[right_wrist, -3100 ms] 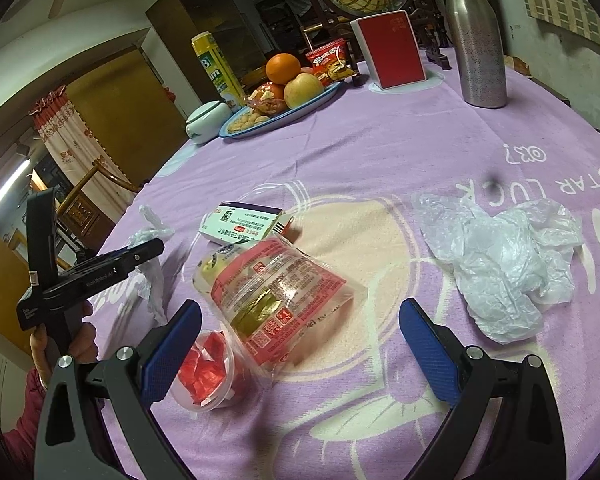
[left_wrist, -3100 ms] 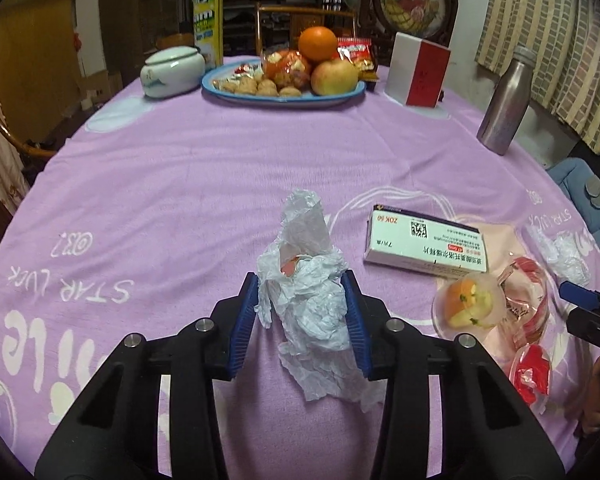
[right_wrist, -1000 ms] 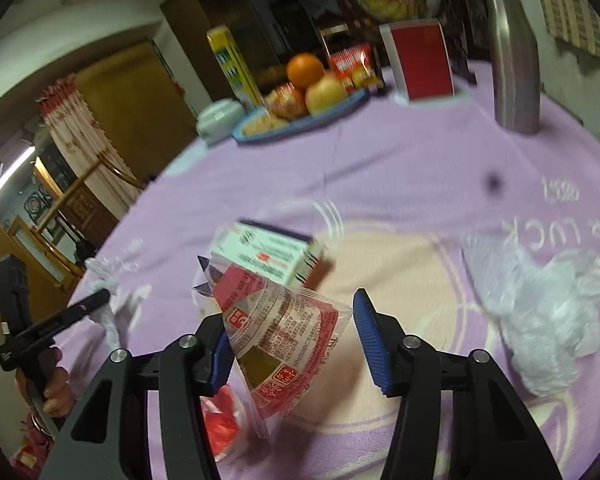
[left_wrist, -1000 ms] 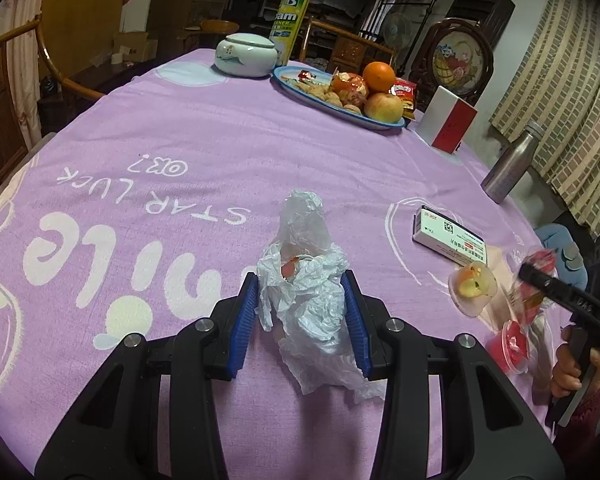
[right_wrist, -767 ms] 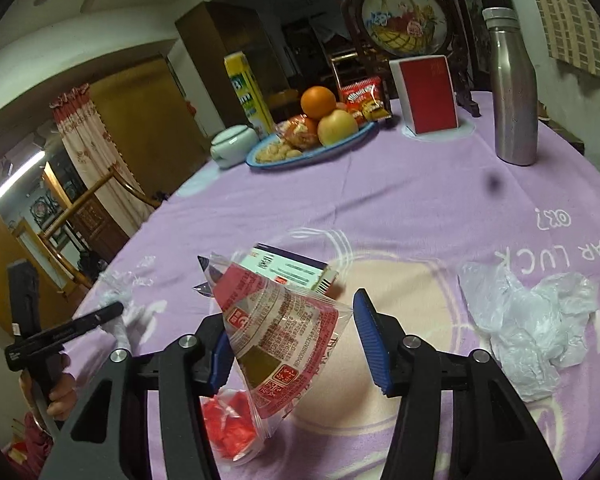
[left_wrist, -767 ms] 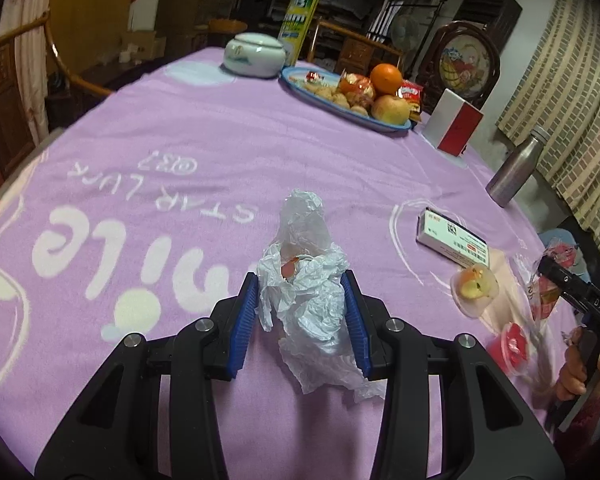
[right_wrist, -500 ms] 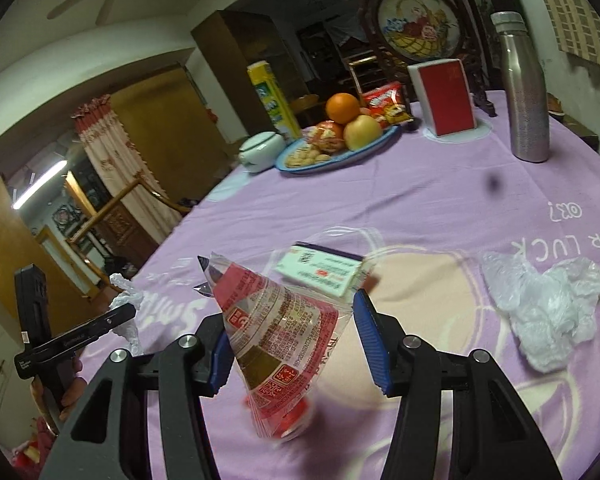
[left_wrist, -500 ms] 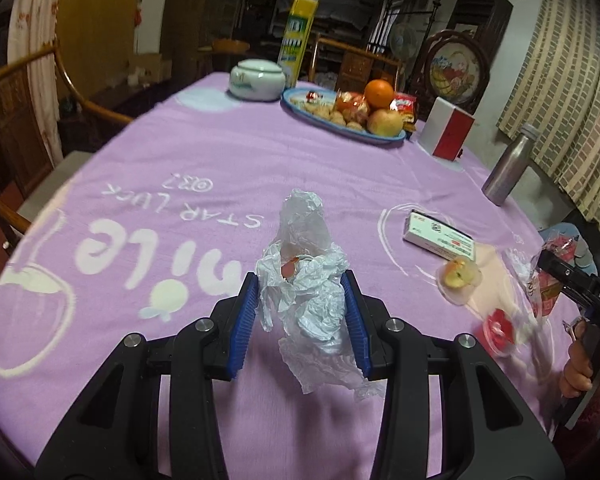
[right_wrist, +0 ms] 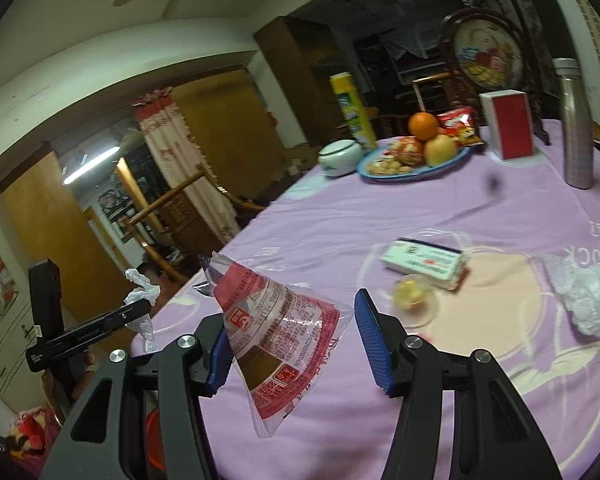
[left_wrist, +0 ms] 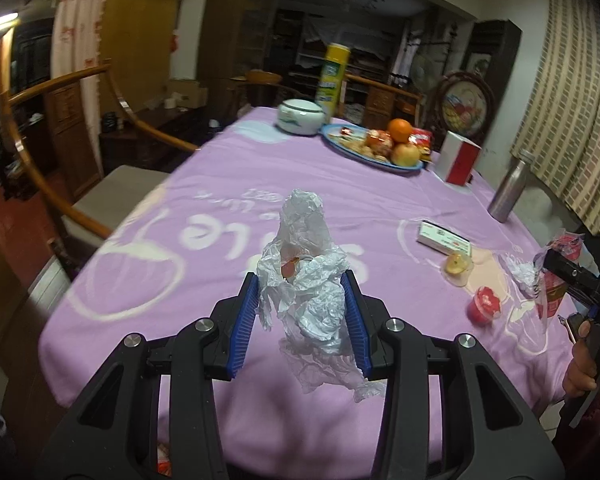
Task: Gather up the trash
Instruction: 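Carry the tissue and plastic bag to the red basket and release both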
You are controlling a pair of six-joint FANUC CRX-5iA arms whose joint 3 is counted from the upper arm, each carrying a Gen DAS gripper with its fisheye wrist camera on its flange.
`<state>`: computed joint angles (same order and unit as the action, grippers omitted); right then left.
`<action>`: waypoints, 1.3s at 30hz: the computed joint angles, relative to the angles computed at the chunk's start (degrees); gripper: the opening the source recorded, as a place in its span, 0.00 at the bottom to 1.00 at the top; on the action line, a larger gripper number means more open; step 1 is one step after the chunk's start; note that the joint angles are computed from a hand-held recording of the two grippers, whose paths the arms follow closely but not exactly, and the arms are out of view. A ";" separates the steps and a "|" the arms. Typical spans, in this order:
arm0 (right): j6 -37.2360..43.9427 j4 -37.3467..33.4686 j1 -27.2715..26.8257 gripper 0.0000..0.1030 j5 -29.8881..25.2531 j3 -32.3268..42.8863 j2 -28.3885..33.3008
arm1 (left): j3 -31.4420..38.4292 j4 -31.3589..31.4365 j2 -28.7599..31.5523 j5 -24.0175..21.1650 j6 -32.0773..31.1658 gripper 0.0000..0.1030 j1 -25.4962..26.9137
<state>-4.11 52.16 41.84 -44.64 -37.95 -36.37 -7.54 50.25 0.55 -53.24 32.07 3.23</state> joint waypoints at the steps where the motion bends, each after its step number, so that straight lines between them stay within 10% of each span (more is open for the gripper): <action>1: -0.19 0.15 0.73 0.54 0.38 0.35 0.34 | -0.83 0.21 -0.76 -0.45 -0.36 0.41 1.60; 19: 7.10 -6.02 8.84 0.54 5.72 13.21 15.53 | -3.15 -13.58 0.25 -7.54 1.61 0.42 22.34; 21: 9.96 -8.69 9.39 0.54 5.70 15.78 18.04 | -2.99 -14.43 1.39 -7.33 1.91 0.55 22.87; 24: 16.38 -14.59 10.15 0.54 5.12 21.05 22.74 | -4.71 -14.37 1.72 -4.09 2.01 0.90 23.59; 39: 52.39 -48.26 9.82 0.54 -5.22 52.10 46.91 | -7.57 -13.38 2.18 8.68 3.68 0.93 28.78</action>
<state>48.28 3.90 51.66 -49.86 14.15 10.54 -15.12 36.87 2.73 -44.57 35.75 32.01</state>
